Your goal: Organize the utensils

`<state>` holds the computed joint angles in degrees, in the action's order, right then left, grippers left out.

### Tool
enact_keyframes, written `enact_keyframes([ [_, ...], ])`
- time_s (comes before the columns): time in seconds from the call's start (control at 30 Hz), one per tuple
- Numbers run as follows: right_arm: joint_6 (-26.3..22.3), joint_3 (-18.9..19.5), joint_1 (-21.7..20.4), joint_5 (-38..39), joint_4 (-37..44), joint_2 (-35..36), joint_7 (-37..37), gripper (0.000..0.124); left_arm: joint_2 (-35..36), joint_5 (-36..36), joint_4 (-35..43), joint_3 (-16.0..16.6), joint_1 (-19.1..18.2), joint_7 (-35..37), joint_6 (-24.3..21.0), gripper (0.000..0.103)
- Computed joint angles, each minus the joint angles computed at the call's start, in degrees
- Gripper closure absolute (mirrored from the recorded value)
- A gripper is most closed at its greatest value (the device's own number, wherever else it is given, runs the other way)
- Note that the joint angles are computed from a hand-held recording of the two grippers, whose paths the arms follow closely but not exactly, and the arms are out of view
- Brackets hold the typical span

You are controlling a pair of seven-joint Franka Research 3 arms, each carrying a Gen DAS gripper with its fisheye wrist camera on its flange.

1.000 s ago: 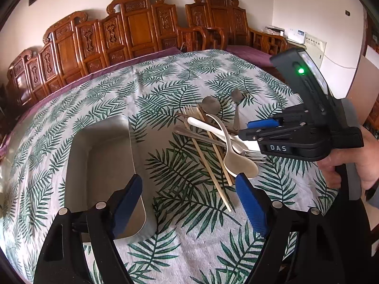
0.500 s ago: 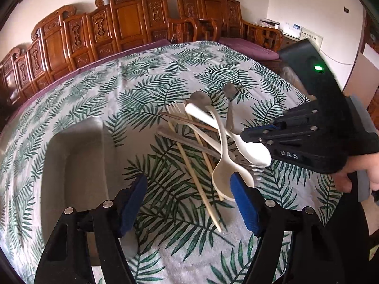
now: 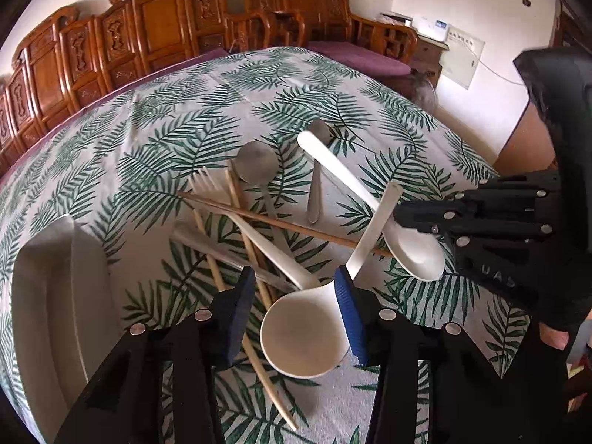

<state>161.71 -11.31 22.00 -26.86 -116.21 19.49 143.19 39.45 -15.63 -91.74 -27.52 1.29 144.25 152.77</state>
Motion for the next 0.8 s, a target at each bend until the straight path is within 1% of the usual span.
enact_keyframes([
  [0.07, 1.9, -0.9, 0.1, -0.6, -0.9, -0.6, 1.7, 0.121, 0.8, 1.0, 1.4, 0.6, -0.9, -0.4, -1.6, 0.061],
  [0.13, 2.3, -1.0, 0.0, -0.5, -0.9, -0.6, 1.7, 0.121, 1.7, 1.5, 2.8, 0.8, -1.7, -0.6, -3.4, 0.061],
  [0.23, 0.5, -2.4, 0.9, -2.8, -0.2, -0.6, 3.4, 0.121, 2.2, 3.4, 3.5, 2.4, -3.7, -1.5, -3.3, 0.061],
  [0.3, -1.2, -3.0, 1.1, -4.7, -0.1, -0.9, 5.2, 0.121, 2.5, 4.1, 3.8, 2.5, -4.1, -1.7, -3.4, 0.060],
  [0.33, -2.8, -3.4, 1.3, -6.0, 0.0, -1.0, 6.3, 0.121, 2.6, 4.3, 3.9, 2.6, -4.2, -1.9, -3.4, 0.060],
  [0.37, -3.5, -3.1, 0.8, -6.6, -0.3, -1.3, 7.0, 0.121, 2.6, 4.4, 3.8, 2.4, -4.2, -1.9, -3.3, 0.060],
  [0.43, -3.3, -1.7, -1.1, -5.9, -1.0, -1.6, 6.7, 0.121, 2.7, 4.8, 3.9, 2.3, -4.4, -1.9, -3.3, 0.060],
  [0.5, -4.5, -1.3, -1.8, -6.7, -1.5, -1.9, 7.3, 0.121, 2.8, 5.4, 4.0, 2.5, -5.0, -2.2, -2.6, 0.060],
  [0.57, -3.3, -0.6, -2.9, -6.6, -2.7, -2.2, 7.3, 0.121, 3.0, 6.1, 4.3, 2.7, -5.6, -2.7, -2.4, 0.060],
  [0.67, -1.4, -0.4, -3.2, -7.6, -3.9, -2.7, 8.3, 0.121, 3.3, 7.2, 4.7, 2.7, -6.5, -3.3, -1.7, 0.060],
  [0.7, -1.4, -0.4, -3.2, -7.9, -4.1, -2.9, 8.6, 0.121, 3.4, 7.9, 4.8, 3.2, -7.2, -3.8, -1.3, 0.061],
  [0.73, -1.1, -0.3, -3.4, -7.8, -4.1, -2.9, 8.7, 0.121, 3.7, 9.0, 5.3, 4.0, -8.3, -4.8, -1.2, 0.061],
  [0.8, -0.6, -0.3, -3.6, -7.8, -4.5, -3.2, 9.0, 0.121, 4.0, 10.7, 6.0, 4.8, -9.4, -6.1, -1.5, 0.071],
])
